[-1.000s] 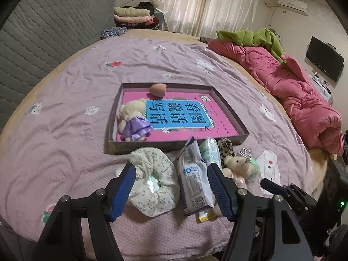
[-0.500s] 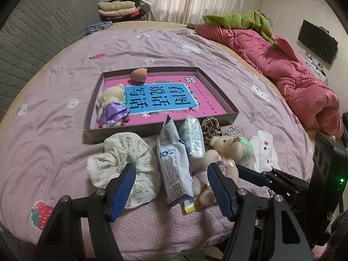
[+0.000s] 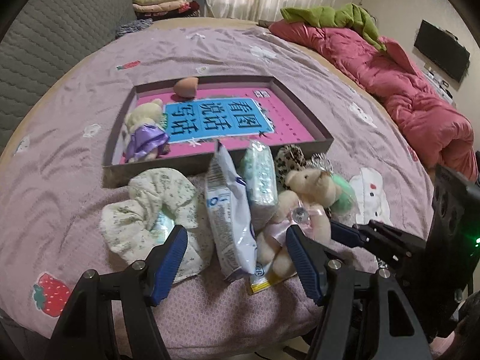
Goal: Organize soft objects
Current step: 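Grasp the snack bag with left gripper while right grasps the tiara teddy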
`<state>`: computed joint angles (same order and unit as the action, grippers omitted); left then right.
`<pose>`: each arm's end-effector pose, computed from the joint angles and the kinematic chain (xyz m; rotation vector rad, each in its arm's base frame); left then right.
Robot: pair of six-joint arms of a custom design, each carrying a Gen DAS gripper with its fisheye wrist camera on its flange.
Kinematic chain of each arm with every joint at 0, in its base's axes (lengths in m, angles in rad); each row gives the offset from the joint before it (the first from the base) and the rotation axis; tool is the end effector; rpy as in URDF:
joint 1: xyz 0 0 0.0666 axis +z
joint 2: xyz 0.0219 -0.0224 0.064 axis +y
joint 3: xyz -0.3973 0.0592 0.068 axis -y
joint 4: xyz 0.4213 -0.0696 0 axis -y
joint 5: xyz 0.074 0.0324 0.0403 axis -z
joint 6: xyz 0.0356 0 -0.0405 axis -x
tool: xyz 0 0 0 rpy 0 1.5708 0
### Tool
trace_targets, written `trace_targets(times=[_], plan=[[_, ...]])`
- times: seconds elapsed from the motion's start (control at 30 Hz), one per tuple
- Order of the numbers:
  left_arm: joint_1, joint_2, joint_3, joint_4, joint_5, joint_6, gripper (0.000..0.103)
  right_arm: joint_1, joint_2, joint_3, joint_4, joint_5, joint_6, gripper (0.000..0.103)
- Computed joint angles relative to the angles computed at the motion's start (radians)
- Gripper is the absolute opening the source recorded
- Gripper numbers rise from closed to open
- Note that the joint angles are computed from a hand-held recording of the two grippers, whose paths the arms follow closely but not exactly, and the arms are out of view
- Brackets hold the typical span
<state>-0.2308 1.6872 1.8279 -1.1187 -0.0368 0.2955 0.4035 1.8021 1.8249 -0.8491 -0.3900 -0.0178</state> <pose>0.5977 -0.1395 0.4854 -0.0970 2.5536 -0.1576 0.6135 0.2762 0.4326 -0.6449 2.3320 0.6629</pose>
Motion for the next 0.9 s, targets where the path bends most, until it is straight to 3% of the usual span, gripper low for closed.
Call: trace_targets(times=[0.3,0.73,0.9], plan=[[0.027,0.017,0.002,0.001,0.065,0.033,0.03,0.011,-0.007,-0.005,0.017,0.037,0.059,0.029],[0.05,-0.012,-0.043,0.06,0.119,0.09,0.013,0.01,-0.032,-0.027,0.065,0.043,0.091,0.023],[0.054,-0.031,-0.04,0.083,0.123,0.087,0.012,0.009,-0.048,-0.04,0.097,0.044,0.103,0.023]])
